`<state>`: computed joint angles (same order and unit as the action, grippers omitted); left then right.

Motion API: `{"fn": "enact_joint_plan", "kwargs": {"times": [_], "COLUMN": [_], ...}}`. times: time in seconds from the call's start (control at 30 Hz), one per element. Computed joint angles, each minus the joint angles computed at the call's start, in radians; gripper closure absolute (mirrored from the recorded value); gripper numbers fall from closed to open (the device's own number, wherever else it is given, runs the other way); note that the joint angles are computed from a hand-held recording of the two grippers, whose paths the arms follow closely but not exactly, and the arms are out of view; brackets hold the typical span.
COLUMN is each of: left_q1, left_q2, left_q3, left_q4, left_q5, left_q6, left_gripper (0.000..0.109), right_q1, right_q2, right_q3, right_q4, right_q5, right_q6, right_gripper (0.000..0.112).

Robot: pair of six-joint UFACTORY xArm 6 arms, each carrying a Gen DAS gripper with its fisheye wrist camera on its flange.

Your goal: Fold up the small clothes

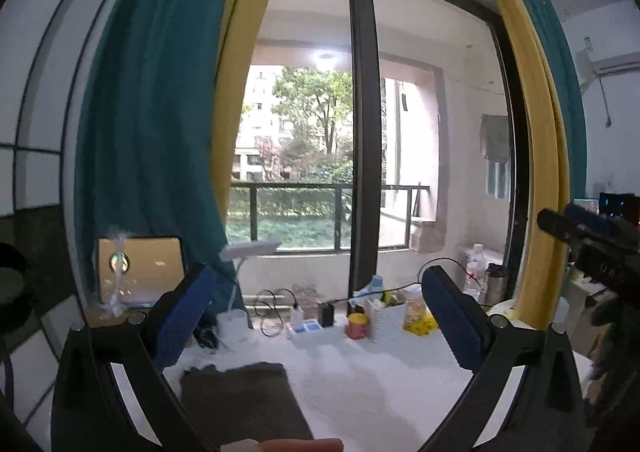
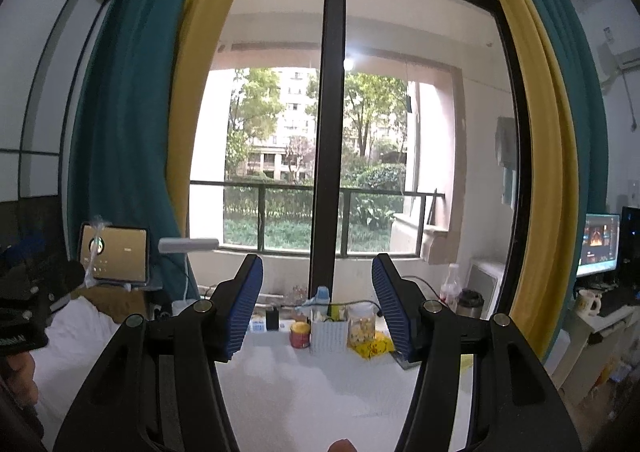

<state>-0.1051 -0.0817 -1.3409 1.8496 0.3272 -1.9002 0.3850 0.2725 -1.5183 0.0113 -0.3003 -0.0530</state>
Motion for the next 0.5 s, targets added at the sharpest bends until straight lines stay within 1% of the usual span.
{"fn": "enact_joint_plan", "kwargs": {"times": [0.13, 0.23, 0.37, 0.5], "left_q1": [-0.005, 0.0, 0.002, 0.001], "left_q2": [-0.008, 0.002, 0.014, 0.023], "left_q3": [0.012, 0.016, 0.023, 0.025], "left_q4": [0.003, -0.027, -0.079, -0.111], "left_q5": [0.004, 0.002, 0.014, 0.019], "left_q6": [0.0, 0.017, 0.047, 0.066], "left_gripper": [0.006, 0.006, 0.006, 0.006], "right_q1": [-0.009, -0.017, -0.018, -0.017], "right_q2": [-0.019, -0.022, -0.01, 0.006], "right_q3": [0.025, 0.04, 0.038, 0.021], "right_q4": [-0.058, -0.103, -0.108, -0.09], "right_q5": [-0.03, -0.043, -0.032, 0.003], "right_q6": [0.06, 0.106, 0.112, 0.097], "right_gripper": [0.052, 0.052, 0.052, 0.052]}}
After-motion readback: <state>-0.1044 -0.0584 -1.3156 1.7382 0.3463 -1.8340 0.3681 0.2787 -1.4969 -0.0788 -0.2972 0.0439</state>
